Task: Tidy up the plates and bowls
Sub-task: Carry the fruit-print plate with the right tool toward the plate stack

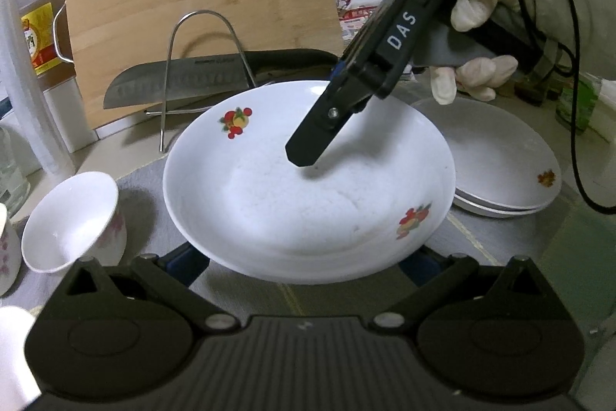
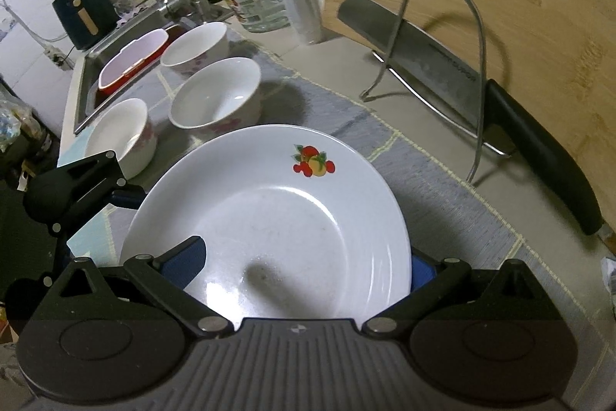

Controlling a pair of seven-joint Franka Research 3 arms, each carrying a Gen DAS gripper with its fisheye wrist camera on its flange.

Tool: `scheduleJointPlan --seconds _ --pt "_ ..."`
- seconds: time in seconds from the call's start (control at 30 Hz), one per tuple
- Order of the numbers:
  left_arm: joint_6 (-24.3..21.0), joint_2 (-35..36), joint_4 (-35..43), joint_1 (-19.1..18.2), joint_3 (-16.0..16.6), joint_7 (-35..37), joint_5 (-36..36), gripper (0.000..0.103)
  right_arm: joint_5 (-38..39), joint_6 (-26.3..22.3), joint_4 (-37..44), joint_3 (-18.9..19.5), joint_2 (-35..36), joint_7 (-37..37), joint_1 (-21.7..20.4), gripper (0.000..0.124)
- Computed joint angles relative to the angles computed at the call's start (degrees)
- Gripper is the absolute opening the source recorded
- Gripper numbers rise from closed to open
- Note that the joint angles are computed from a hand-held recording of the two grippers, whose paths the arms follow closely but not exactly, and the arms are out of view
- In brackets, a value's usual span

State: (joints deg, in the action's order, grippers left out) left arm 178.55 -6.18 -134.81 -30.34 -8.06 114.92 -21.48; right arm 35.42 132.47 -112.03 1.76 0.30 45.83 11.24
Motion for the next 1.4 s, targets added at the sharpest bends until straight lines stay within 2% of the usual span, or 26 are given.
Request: scheduleJointPlan --seconds 0.37,0.6,0.9,1.13,1.4 --pt "-1.0 -4.2 -3.5 -1.5 0.5 -5.8 4.8 0.102 0.6 0.4 -5.9 -0.3 -5.4 0.3 0.8 0.103" --pt "-2.1 -7.0 -5.7 -1.5 -0.1 -11.8 10.3 0.102 0.6 0.6 -9.0 -0.7 -8.7 -0.2 1.6 0.103" --pt "-3.4 -8.7 -6.5 -4.0 1.2 -14.9 13.1 0.102 1.4 1.1 -13.0 -1.6 -12.9 -0.6 2.0 0.103" --pt "-4.4 -8.5 -5.8 -7.4 3.0 -12.5 11.3 0.102 1.4 1.7 -16.6 -2.4 -16.5 0.2 1.6 0.103" --pt "-4.9 -6.5 -3.2 -11.7 4.9 -2.8 3.3 0.102 0.5 3.7 -21.0 -3.4 -21.0 2.3 0.6 0.103"
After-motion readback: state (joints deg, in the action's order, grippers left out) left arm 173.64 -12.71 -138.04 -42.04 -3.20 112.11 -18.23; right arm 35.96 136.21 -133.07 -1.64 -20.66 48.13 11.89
